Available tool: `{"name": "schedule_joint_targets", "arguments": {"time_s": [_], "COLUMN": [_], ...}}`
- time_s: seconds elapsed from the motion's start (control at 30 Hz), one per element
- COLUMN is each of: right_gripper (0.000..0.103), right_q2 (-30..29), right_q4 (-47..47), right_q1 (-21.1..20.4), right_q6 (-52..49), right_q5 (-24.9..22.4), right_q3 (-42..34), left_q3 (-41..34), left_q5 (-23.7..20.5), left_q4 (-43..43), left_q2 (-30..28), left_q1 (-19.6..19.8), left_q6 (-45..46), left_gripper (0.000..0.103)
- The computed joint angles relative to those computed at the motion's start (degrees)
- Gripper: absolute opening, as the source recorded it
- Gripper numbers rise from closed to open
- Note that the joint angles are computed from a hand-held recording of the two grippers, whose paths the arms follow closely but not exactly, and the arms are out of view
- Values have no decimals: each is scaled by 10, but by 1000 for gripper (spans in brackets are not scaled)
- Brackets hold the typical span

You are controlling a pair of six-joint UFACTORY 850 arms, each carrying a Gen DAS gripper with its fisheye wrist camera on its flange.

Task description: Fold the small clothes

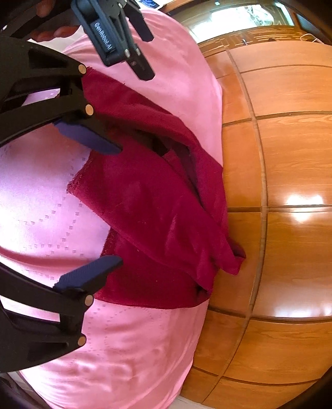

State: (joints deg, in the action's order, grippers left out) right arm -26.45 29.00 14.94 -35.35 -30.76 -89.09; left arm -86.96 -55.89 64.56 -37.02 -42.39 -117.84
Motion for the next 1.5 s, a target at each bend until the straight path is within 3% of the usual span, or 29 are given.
{"name": "schedule_joint_targets", "arguments": {"time_s": [0.13,0.27,0.5,0.77,0.97,1.03,1.1,1.2,1.23,1.3,1.37,1.43,1.5], "right_gripper": [82,91,91,91,81,78,73,73,72,71,61,55,39], "right_q2": [0,-1,-14,-37,-88,-116,-140,-184,-201,-237,-280,-330,-374], "right_q4": [20,14,15,18,73,84,68,43,41,28,-7,-48,-77], "right_q1": [-1,-2,-8,-14,-18,-15,-10,-4,-2,5,15,26,31], "right_q6": [-22,-4,11,26,18,25,52,106,117,138,173,201,210], "right_q5": [0,5,-11,-22,-74,-100,-114,-142,-151,-168,-197,-243,-282], "right_q3": [-1,-1,-17,-46,-117,-156,-191,-253,-279,-333,-402,-478,-544], "left_q3": [-3,0,-2,16,29,31,25,-17,-32,-50,-51,-34,-7], "left_q5": [0,3,11,71,121,160,163,142,144,168,199,215,235], "left_q4": [-2,-3,-2,2,42,49,65,40,25,-11,-35,-16,22], "left_q2": [-3,-1,-3,3,8,12,8,-21,-34,-49,-52,-40,-19], "left_q1": [-1,0,2,13,13,18,16,14,17,26,37,42,48], "left_q6": [4,3,7,6,5,-1,-3,77,105,152,165,128,73], "left_gripper": [99,99,99,98,89,89,89,88,83,46,23,11,8]}}
